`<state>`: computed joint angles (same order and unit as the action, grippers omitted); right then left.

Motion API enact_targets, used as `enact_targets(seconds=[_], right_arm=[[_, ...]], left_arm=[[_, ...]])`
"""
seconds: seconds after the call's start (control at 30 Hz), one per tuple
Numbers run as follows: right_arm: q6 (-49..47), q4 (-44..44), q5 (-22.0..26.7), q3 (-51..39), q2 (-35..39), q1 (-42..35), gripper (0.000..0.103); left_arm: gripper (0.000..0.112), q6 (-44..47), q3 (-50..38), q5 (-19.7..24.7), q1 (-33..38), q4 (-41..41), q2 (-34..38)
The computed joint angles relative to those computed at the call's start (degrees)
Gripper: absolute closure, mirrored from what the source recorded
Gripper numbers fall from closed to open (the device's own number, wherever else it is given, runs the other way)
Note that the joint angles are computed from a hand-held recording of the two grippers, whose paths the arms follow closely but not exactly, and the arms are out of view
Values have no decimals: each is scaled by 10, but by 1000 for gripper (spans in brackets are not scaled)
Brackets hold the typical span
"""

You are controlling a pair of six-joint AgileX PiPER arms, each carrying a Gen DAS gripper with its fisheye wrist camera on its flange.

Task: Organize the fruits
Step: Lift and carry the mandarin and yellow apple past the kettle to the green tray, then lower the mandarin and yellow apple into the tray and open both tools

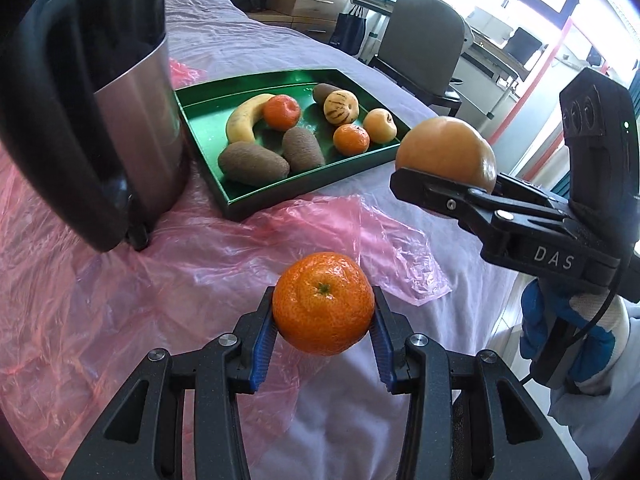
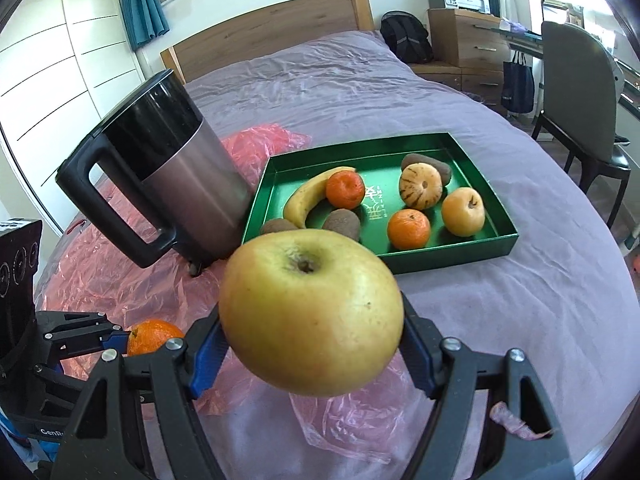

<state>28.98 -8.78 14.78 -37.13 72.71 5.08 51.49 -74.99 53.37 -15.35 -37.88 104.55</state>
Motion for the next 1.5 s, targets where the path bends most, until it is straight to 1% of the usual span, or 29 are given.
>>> enact_targets(seconds=[0.07, 0.23, 0.53, 0.73, 0.87, 0.97, 1.1, 1.17, 1.27, 1.4, 1.5], right_arm=[[-44, 35, -6, -3, 6, -15, 12], [-195, 161, -20, -18, 28, -53, 12], [-436, 368, -34, -45, 75, -102, 12], [-560, 468, -33, -81, 115, -131, 12], [-601, 490, -33, -125, 154, -144, 12], [-639, 517, -34, -160, 190, -151, 12], [-680, 549, -30, -210, 246, -157, 12], [-695, 564, -30, -226, 269, -157, 12], [-732, 606, -35, -239, 299, -157, 12], [-792, 671, -46, -242, 325, -162, 12], [-830, 705, -58, -245, 340, -164, 12]], left_arm=[[75, -11, -11, -4, -10, 6, 8], [74, -28, -39, -13, -27, 15, 23], [74, -53, -112, -26, -57, 31, 66], [74, -79, -178, -36, -72, 42, 110], [74, -121, -252, -45, -87, 70, 158], [74, -144, -294, -63, -101, 96, 188], [74, -177, -337, -86, -116, 134, 226], [74, -196, -358, -88, -119, 148, 246], [74, -210, -365, -113, -128, 176, 262], [74, -225, -382, -126, -136, 200, 281], [74, -245, -412, -119, -138, 218, 306]])
